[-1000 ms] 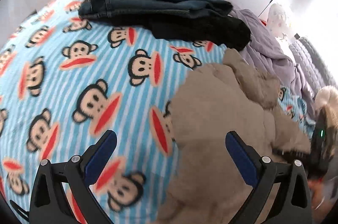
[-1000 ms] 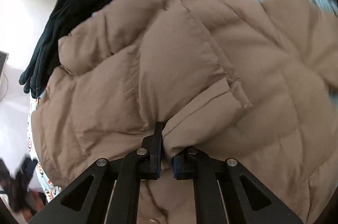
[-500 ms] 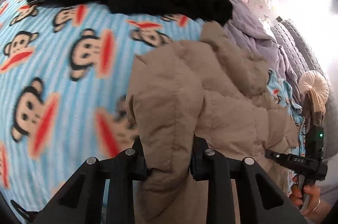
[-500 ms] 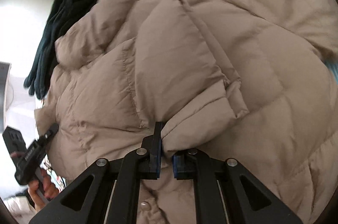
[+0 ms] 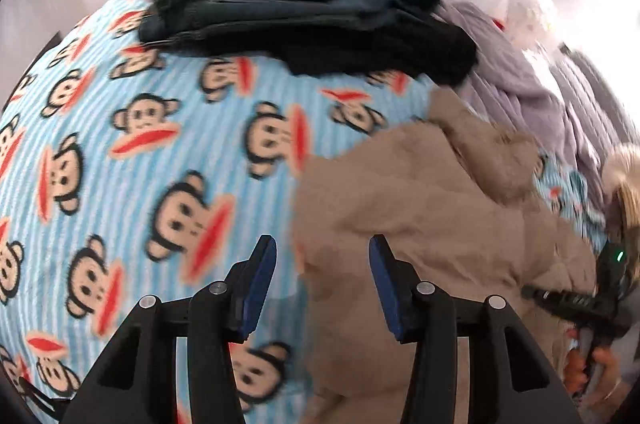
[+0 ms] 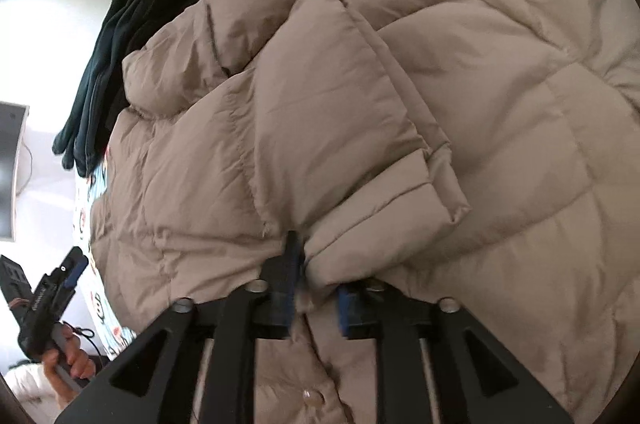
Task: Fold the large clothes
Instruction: 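Fold the grasped side and sleeve over the jacket body, then open both grippers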
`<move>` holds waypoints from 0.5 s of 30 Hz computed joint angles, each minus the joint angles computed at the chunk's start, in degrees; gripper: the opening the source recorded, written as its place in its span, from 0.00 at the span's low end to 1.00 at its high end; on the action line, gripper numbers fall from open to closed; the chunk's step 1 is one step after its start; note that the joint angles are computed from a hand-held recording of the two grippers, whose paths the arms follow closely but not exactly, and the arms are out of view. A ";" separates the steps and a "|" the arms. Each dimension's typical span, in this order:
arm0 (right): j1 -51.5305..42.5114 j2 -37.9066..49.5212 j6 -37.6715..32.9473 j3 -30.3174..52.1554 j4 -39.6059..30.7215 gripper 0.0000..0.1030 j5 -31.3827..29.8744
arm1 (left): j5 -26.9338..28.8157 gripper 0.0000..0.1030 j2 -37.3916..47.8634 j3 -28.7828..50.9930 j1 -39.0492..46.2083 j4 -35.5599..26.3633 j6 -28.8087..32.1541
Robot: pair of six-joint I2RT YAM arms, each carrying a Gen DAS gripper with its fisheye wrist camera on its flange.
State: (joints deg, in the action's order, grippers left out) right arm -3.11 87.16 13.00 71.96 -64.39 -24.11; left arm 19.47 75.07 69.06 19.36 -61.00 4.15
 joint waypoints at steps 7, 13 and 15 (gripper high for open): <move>-4.01 -8.66 -5.30 5.60 -5.31 0.36 7.96 | -7.86 0.49 0.25 -9.40 -7.81 7.82 -5.70; -1.20 -0.70 -5.04 3.91 -1.34 0.23 6.68 | -10.77 0.53 0.90 -9.30 -9.35 8.30 -6.77; -1.78 0.20 -4.71 -0.07 -0.27 0.22 7.47 | -13.67 0.68 0.27 -10.34 -10.06 9.16 -7.38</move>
State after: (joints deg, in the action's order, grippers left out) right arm -4.89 87.36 8.29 71.90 -64.66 -16.64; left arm 5.80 75.34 58.72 9.30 -51.84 -3.23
